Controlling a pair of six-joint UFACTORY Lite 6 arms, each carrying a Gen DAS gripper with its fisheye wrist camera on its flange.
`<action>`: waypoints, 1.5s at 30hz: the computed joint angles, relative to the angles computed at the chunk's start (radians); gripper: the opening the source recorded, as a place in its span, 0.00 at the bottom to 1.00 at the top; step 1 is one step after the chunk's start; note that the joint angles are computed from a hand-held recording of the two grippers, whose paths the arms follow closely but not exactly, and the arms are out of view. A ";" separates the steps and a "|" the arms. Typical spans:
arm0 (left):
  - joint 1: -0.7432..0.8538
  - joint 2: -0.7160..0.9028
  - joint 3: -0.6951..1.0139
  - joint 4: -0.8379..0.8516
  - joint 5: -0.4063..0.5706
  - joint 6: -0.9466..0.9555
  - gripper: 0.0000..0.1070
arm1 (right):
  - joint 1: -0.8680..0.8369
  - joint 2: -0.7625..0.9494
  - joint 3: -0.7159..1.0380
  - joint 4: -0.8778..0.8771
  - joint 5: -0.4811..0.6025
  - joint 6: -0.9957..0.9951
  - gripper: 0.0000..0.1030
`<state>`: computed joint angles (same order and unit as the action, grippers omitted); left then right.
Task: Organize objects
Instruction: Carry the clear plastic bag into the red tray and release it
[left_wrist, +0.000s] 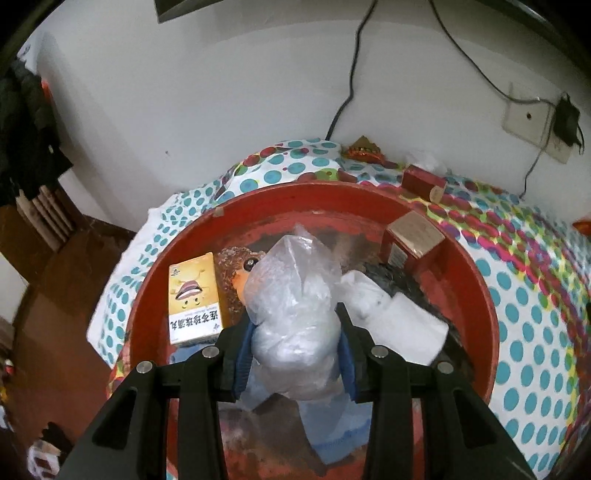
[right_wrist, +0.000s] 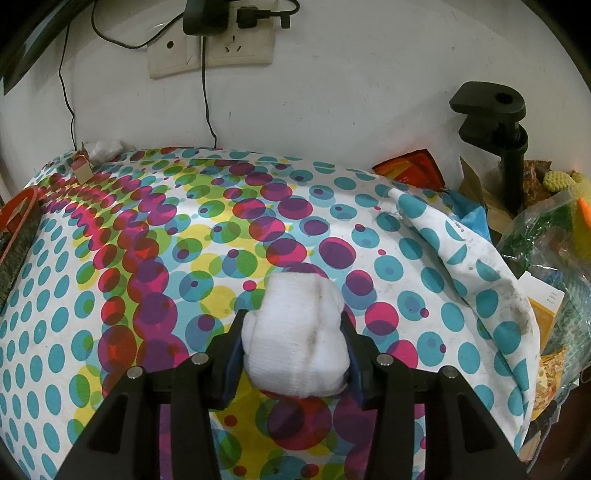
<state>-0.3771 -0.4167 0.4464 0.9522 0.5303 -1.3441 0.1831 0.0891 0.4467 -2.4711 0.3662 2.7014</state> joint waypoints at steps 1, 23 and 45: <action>0.037 0.008 0.008 -0.031 -0.037 0.050 0.35 | 0.006 0.003 0.004 0.019 0.002 -0.011 0.45; 0.217 0.403 0.335 -0.108 -0.171 0.225 0.34 | 0.029 0.008 0.010 0.089 0.011 -0.055 0.45; 0.241 0.538 0.380 -0.061 -0.205 0.222 0.35 | 0.042 0.009 0.018 0.132 0.011 -0.085 0.46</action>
<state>-0.1365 0.1208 0.8262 0.8915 0.3249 -1.1221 0.2250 0.0979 0.4644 -2.3391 0.3773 2.6162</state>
